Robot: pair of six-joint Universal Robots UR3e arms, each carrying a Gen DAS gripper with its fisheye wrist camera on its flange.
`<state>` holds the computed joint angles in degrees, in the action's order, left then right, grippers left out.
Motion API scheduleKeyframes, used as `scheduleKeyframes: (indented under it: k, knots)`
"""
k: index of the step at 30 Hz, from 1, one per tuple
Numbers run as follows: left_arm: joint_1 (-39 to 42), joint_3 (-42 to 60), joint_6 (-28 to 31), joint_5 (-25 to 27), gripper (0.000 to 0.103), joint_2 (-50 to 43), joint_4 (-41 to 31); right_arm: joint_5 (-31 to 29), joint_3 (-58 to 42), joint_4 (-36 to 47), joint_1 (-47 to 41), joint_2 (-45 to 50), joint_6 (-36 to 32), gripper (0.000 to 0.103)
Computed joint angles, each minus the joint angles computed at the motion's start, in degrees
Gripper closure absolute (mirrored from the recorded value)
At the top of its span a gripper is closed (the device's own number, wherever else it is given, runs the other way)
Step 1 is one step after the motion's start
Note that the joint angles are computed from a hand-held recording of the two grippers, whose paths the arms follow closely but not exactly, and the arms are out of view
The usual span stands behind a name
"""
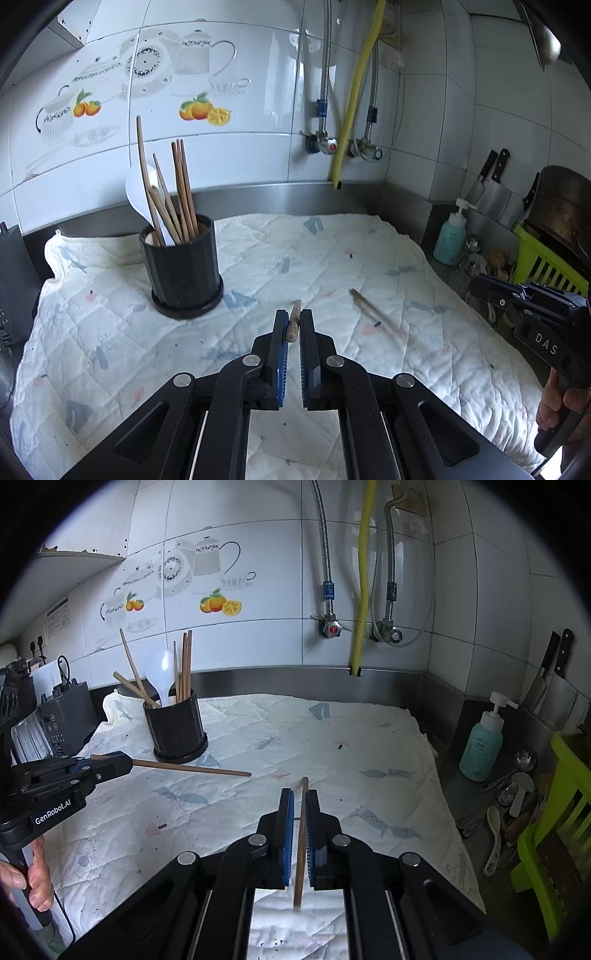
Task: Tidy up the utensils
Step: 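Close the left gripper on one chopstick while the right gripper closes on the other, then lift both held chopsticks upright and carry them toward the black holder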
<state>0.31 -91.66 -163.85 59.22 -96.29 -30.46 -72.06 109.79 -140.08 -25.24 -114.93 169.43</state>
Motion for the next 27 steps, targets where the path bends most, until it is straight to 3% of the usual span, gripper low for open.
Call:
scheduleKeyframes:
  k: [7, 11, 18, 27]
  knots:
    - [1.68, 6.67, -0.54, -1.23, 0.098, -2.77, -3.67, -0.34, -5.12, -1.55, 0.28, 5.26, 0.88, 0.096]
    - [1.98, 6.25, -0.32, -1.66, 0.098, -2.68, -3.66, 3.52, -5.02, 2.65, -2.59, 4.97, 1.97, 0.095]
    - [1.36, 3.57, -0.06, -1.01, 0.098, -1.66, -1.66, 6.54, 2.1, 11.05, -6.58, -1.8, -1.14, 0.095]
    - [1.58, 2.92, -0.04, -1.06, 0.098, -1.26, -1.68, 5.42, 12.19, 17.32, -9.1, -9.96, -3.26, 0.095]
